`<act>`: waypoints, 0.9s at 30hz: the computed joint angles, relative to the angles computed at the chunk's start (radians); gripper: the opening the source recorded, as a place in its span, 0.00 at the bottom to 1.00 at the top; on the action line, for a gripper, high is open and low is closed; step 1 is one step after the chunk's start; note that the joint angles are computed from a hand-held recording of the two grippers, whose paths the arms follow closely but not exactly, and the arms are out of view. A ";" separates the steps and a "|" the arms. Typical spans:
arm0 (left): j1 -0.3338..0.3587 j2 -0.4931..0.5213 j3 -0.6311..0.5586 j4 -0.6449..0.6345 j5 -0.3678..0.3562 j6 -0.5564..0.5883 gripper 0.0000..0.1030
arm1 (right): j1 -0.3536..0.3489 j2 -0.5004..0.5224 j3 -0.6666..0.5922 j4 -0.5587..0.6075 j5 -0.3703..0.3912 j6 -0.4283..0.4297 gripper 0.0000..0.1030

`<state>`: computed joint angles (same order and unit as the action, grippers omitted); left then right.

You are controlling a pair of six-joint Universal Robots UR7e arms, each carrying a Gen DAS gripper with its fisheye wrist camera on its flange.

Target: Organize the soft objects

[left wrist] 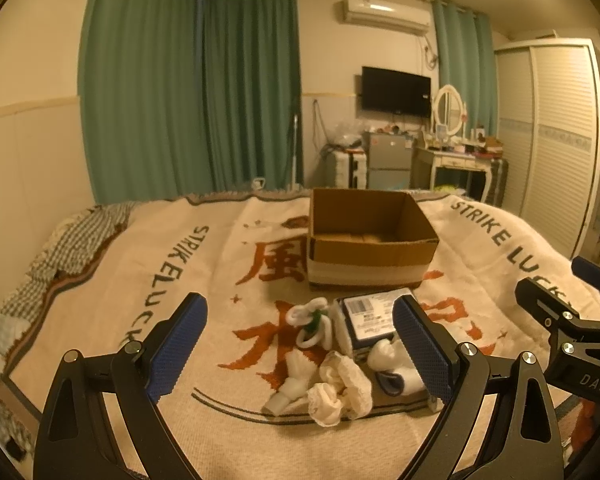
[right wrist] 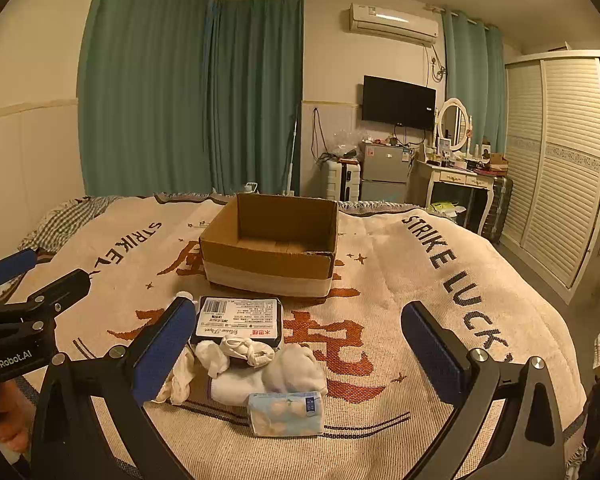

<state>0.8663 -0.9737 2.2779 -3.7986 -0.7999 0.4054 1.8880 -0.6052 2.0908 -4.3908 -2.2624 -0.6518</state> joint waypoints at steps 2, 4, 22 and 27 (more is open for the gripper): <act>0.000 -0.001 0.000 0.002 0.001 0.000 0.93 | 0.001 0.000 0.001 0.000 -0.002 0.002 1.00; 0.000 -0.002 0.000 0.003 -0.001 -0.001 0.93 | -0.001 0.003 0.004 -0.004 0.000 0.003 1.00; 0.001 -0.004 0.005 0.002 0.002 0.001 0.93 | -0.006 0.006 0.006 -0.006 -0.001 0.005 1.00; 0.000 -0.005 0.004 0.005 0.002 0.001 0.93 | -0.007 0.007 0.006 -0.006 -0.001 0.005 1.00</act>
<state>0.8667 -0.9784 2.2817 -3.7939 -0.7981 0.4064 1.8811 -0.5978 2.0968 -4.3973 -2.2636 -0.6471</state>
